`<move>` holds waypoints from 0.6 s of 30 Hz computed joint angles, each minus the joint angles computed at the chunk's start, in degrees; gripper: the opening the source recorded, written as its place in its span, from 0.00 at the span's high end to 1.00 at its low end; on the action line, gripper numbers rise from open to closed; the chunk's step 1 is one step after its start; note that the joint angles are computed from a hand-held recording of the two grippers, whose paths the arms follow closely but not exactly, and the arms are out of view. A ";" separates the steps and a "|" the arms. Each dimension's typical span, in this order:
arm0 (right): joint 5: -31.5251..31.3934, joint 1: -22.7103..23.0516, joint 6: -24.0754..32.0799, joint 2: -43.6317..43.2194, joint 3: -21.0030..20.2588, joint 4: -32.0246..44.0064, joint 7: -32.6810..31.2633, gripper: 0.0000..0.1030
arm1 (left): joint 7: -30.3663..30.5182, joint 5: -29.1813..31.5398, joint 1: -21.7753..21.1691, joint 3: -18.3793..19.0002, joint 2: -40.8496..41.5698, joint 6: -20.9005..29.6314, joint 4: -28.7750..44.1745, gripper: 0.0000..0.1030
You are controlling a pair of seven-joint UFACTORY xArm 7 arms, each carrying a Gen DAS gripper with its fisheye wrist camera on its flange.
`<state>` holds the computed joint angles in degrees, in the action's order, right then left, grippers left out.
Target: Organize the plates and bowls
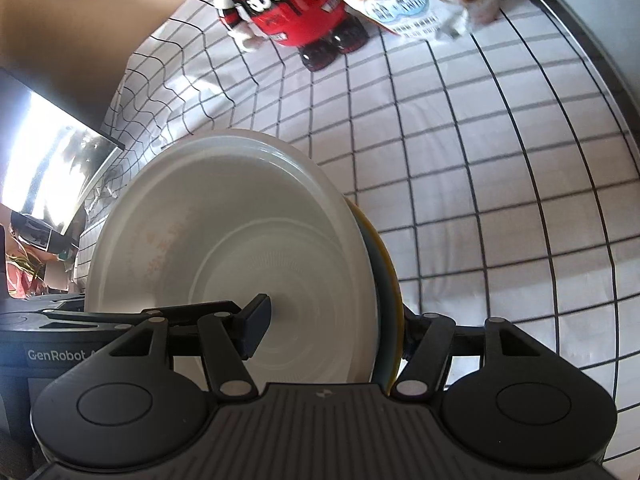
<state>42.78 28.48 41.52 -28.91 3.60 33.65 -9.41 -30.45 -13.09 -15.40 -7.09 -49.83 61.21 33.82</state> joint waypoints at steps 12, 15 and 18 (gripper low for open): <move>-4.36 3.44 -3.09 3.55 4.98 8.85 5.54 0.39 | 2.13 3.26 4.72 3.68 -13.52 5.62 -1.93 0.42; -5.39 4.82 -4.04 6.52 6.54 12.13 6.77 0.39 | 3.14 4.39 7.10 5.49 -17.07 8.12 -2.40 0.42; -6.53 6.06 -4.47 9.82 7.97 15.28 7.64 0.39 | 4.40 5.31 9.74 7.47 -20.45 10.56 -3.43 0.42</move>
